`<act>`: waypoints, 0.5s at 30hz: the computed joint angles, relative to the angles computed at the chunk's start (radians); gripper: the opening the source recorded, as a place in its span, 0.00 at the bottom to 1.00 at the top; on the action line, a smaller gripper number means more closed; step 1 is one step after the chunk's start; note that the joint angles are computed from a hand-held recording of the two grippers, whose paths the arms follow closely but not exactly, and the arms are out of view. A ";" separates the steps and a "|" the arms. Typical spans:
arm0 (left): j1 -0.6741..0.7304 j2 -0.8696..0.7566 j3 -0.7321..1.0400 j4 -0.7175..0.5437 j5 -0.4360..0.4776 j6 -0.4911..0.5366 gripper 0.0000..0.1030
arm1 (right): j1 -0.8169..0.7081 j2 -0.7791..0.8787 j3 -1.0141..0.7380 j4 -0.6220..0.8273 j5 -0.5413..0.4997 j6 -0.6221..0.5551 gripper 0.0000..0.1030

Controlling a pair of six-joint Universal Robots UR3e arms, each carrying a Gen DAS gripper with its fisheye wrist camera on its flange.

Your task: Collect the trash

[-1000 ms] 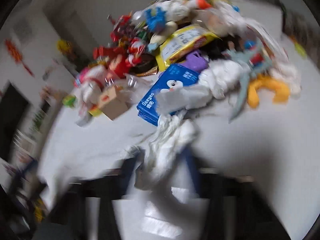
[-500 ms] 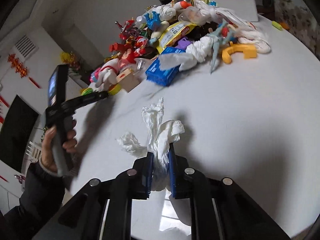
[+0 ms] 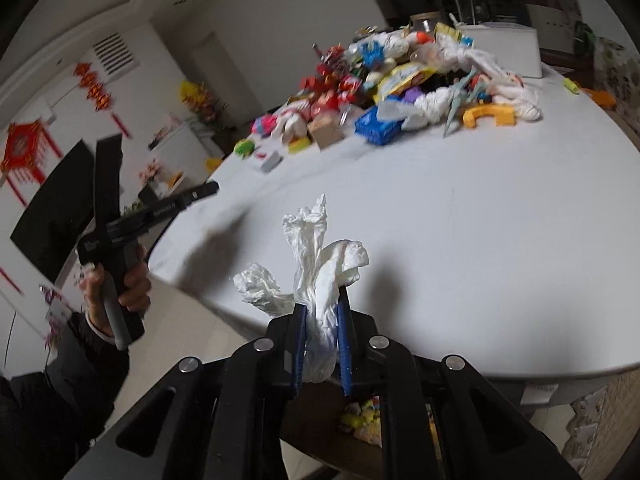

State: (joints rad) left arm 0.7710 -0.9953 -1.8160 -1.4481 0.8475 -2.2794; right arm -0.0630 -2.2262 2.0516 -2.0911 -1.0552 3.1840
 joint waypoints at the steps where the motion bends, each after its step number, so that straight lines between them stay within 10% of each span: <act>1: -0.018 -0.011 -0.010 0.049 0.019 -0.043 0.00 | -0.009 -0.005 0.005 0.014 0.011 -0.015 0.13; 3: -0.130 -0.138 0.026 0.206 0.101 -0.197 0.14 | -0.027 0.001 0.014 0.026 0.036 -0.033 0.13; 6: -0.290 -0.347 0.121 0.423 0.281 -0.423 0.83 | -0.021 0.035 0.024 -0.043 0.038 -0.032 0.13; 15: -0.568 -0.881 0.650 0.362 0.704 -0.828 0.87 | -0.158 0.011 0.039 0.037 0.166 -0.143 0.13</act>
